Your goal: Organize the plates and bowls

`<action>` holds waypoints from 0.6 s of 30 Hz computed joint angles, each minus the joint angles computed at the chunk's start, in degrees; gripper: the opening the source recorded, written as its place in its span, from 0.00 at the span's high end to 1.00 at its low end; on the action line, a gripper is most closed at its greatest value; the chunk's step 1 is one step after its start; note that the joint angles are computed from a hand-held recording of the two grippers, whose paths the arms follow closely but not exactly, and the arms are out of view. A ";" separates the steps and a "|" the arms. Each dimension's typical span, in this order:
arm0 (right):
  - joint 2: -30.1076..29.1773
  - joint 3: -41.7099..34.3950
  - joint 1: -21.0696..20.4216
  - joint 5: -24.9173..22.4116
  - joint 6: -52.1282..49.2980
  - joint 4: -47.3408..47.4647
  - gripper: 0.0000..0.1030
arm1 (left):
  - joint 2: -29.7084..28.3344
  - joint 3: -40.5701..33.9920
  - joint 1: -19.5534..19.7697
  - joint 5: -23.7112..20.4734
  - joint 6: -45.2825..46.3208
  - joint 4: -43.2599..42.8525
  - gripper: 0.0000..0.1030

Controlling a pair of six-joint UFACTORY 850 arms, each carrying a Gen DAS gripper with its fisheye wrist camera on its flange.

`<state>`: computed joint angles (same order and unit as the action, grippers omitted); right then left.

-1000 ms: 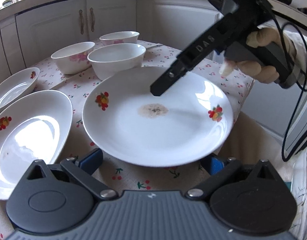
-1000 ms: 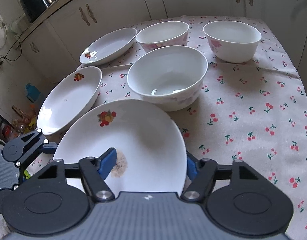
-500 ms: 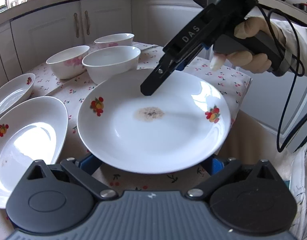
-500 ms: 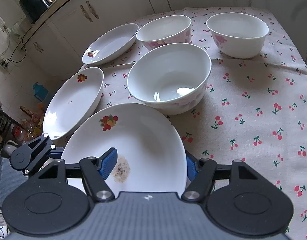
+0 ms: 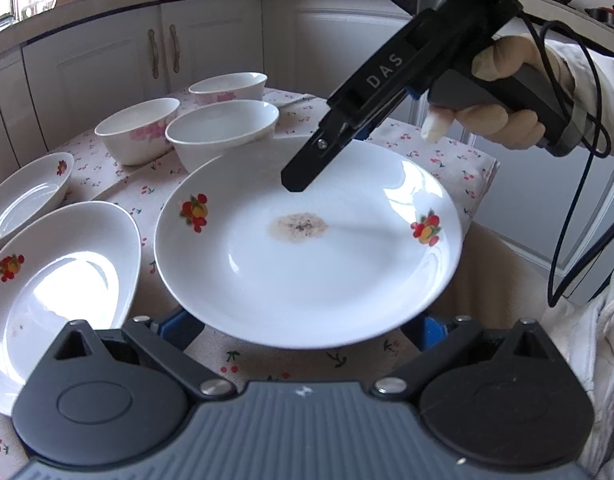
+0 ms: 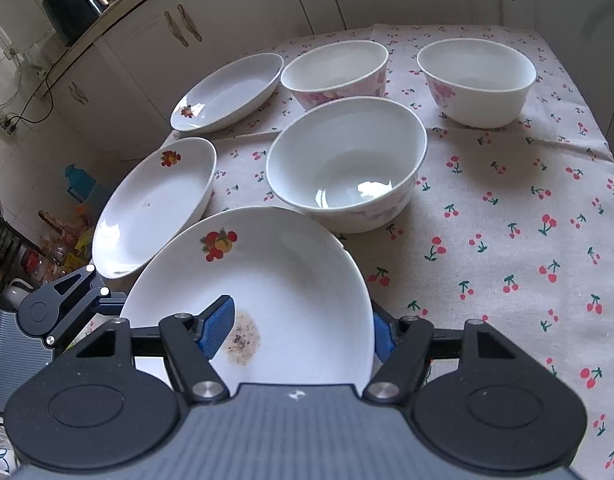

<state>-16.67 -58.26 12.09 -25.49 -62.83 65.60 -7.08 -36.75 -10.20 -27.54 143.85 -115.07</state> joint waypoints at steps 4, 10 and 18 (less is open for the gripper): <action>0.98 0.01 0.50 -0.11 0.69 -0.79 0.28 | 1.90 0.65 0.61 0.09 -1.01 1.36 0.01; 1.53 -0.96 2.19 0.04 0.22 -0.90 0.28 | 4.79 1.61 2.95 -0.23 -3.19 3.56 0.01; -2.33 -7.36 6.08 -0.05 2.52 -3.53 0.28 | 6.28 2.08 7.86 -0.62 -1.16 2.34 0.01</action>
